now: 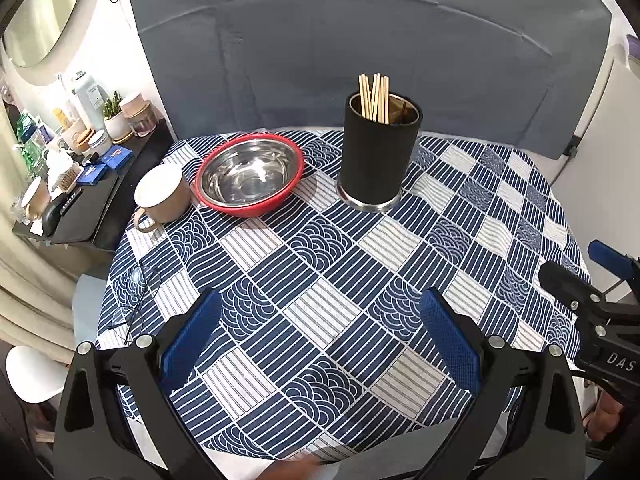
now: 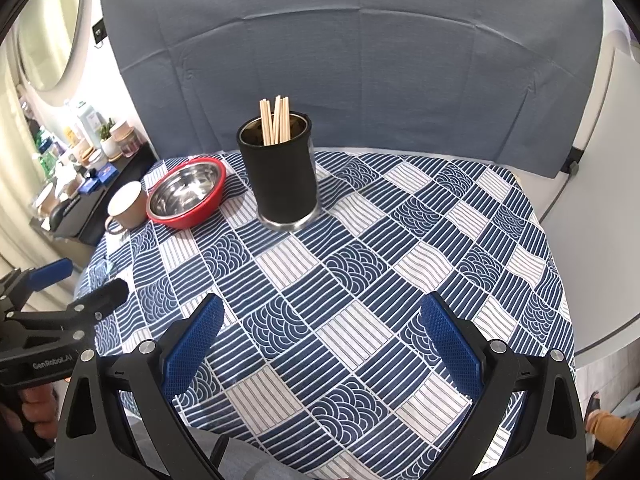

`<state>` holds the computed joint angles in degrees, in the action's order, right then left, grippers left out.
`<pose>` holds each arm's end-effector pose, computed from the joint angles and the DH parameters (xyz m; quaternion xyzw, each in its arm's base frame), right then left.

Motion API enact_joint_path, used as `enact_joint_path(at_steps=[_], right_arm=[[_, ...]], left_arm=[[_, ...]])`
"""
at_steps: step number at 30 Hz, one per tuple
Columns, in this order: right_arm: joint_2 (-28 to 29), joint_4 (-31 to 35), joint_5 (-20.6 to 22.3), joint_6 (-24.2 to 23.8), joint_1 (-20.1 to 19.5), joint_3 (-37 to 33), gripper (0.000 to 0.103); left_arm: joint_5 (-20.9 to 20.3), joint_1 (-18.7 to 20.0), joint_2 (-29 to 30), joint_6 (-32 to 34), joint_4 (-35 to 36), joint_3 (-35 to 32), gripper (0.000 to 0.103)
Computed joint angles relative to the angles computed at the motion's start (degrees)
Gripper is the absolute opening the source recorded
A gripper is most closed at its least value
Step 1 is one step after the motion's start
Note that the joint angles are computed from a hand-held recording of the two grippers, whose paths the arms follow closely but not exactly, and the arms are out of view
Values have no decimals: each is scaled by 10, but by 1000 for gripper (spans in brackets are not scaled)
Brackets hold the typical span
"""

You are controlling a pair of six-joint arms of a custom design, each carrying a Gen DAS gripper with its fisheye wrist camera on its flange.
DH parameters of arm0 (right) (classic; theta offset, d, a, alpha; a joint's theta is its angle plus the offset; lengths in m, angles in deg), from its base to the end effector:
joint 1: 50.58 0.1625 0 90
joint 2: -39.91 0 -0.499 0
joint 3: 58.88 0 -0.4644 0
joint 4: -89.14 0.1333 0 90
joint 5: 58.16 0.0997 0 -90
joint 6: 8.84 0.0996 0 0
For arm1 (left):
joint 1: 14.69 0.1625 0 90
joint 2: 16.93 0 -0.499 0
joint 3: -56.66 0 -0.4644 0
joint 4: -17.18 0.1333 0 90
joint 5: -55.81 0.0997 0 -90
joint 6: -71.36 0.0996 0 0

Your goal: Organize utensils

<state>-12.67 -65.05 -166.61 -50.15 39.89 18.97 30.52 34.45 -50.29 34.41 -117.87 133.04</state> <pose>0.1088 -0.8592 0.3497 0.2820 -0.8885 0.2554 0.2564 -0.3920 -0.7946 0.0811 0.0193 0.8444 -0.3477 0.4070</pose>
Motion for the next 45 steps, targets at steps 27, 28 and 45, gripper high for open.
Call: enact_joint_path(at_steps=[27, 28, 45], right_arm=[[6, 7, -6, 0, 1, -7, 95], [6, 6, -5, -1, 1, -7, 95], [10, 7, -5, -1, 0, -11, 95]], left_arm=[[3, 3, 1, -10, 16, -7, 97], [2, 3, 1, -8, 15, -7, 97], [-8, 5, 1, -2, 12, -8, 97]])
